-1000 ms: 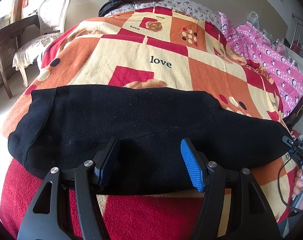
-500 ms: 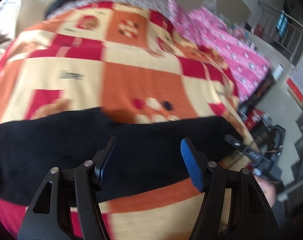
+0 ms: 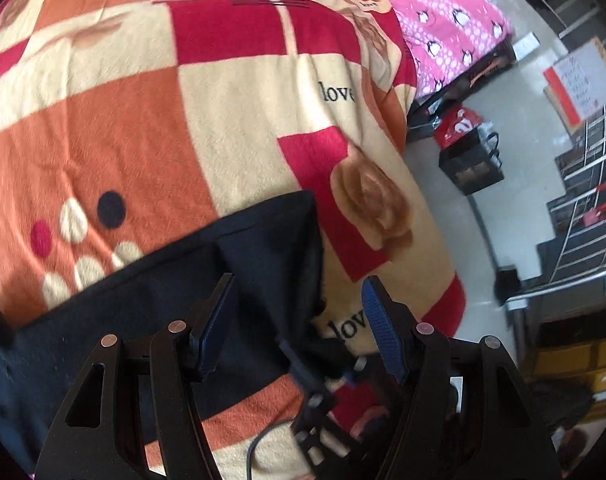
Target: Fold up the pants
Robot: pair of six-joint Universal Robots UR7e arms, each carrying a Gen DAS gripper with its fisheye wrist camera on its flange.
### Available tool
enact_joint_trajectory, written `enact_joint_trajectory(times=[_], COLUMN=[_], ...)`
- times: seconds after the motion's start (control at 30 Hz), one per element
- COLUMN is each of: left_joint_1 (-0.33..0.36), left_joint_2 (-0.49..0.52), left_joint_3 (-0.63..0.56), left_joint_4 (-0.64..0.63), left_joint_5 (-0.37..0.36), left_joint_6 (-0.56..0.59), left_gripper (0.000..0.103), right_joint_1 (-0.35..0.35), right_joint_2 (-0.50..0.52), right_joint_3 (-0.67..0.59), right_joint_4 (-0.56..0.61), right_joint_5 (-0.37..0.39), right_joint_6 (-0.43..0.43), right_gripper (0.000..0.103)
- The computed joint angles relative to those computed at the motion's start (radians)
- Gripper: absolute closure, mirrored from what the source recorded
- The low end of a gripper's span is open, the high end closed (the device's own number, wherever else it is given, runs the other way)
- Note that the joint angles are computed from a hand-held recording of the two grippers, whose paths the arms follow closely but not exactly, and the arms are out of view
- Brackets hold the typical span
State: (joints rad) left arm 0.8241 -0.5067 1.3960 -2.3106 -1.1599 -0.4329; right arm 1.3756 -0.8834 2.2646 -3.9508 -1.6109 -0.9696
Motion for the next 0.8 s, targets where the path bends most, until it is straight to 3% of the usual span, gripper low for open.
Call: enact_joint_trajectory(times=[0.1,0.23,0.33,0.37,0.5,0.6,0.8], left_joint_1=[-0.003,0.013,0.018,0.019,0.017,0.013,0.027], left_joint_2=[0.001,0.028,0.022,0.016,0.008,-0.015,-0.06], left_joint_3=[0.007,-0.043,-0.035,-0.026,-0.014,0.034,0.167], left_joint_4=[0.013,0.116,0.104,0.089,0.097,0.033,-0.184], left_joint_5=[0.014,0.024,0.034,0.038,0.062,0.083,0.086], left_joint_6=[0.0,-0.047,-0.069,-0.073,-0.064,-0.048,-0.032], left_gripper=[0.039,0.039,0.04,0.045,0.085,0.094,0.095], right_joint_1=[0.006,-0.003,-0.011,-0.013,-0.011,-0.013,-0.016], right_joint_2=[0.032,0.025,0.018,0.018,0.035,0.031,0.032], right_joint_3=[0.007,0.013,0.03,0.034,0.045,0.048,0.057], right_joint_4=[-0.061,-0.049,-0.048,-0.051,-0.091,-0.084,-0.081], right_joint_5=[0.001,0.016,0.048,0.058,0.067,0.076,0.095], right_joint_6=[-0.088,-0.106,-0.127,-0.135,-0.169,-0.173,-0.2], right_gripper=[0.093,0.093,0.093,0.093,0.093,0.093,0.093])
